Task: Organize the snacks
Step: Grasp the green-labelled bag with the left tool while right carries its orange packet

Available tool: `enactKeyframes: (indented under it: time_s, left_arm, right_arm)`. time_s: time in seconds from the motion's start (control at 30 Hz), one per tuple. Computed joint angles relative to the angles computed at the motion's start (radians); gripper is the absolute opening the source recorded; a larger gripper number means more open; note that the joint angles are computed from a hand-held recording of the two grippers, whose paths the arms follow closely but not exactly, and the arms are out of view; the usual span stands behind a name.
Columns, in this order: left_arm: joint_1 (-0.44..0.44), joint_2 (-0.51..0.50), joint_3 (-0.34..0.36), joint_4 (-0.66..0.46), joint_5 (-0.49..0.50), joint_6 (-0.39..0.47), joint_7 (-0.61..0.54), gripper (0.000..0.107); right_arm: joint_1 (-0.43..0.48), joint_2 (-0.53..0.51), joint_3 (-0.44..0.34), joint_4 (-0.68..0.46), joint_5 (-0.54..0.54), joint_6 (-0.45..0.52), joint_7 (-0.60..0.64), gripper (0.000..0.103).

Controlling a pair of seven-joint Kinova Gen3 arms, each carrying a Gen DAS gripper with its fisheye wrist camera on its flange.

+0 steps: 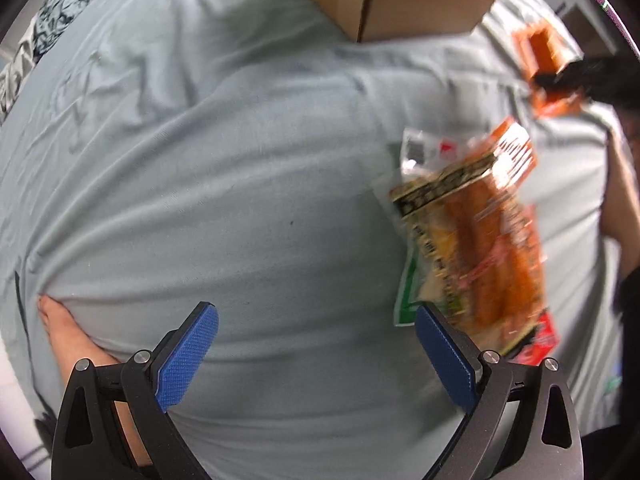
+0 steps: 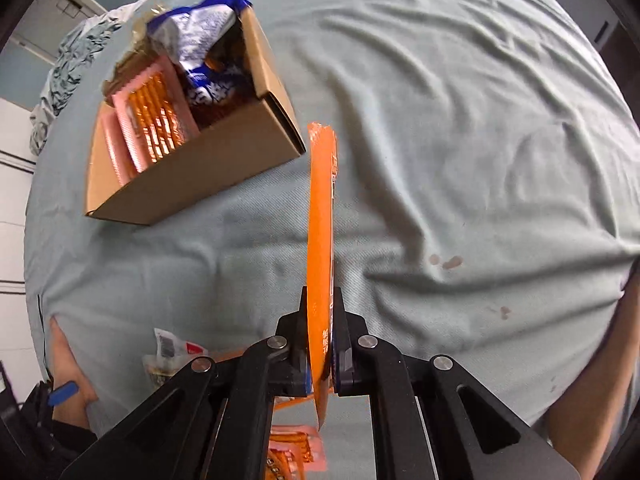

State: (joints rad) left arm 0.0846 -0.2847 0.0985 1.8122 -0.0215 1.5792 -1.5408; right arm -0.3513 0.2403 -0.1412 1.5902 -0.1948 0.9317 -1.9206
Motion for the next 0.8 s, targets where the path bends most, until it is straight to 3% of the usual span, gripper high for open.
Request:
enactKeyframes:
  time_s: [0.07, 0.2, 0.5, 0.8]
  left_arm:
    - [0.009, 0.027, 0.029, 0.033, -0.031, -0.011, 0.013, 0.100]
    - [0.031, 0.071, 0.023, 0.074, -0.009, -0.032, -0.001, 0.085]
    - [0.136, 0.105, 0.105, 0.056, -0.026, -0.076, 0.061, 0.084]
    - [0.165, 0.126, 0.086, 0.034, 0.044, -0.100, 0.062, 0.085]
  right_arm:
    - [0.004, -0.014, -0.008, 0.016, 0.010, 0.005, 0.015, 0.004]
    - [0.000, -0.018, -0.005, 0.021, -0.001, 0.018, 0.030, 0.004]
    - [0.039, -0.050, 0.005, 0.001, -0.051, 0.060, 0.080, 0.004]
    - [0.042, -0.054, 0.008, 0.017, -0.050, 0.061, 0.083, 0.004]
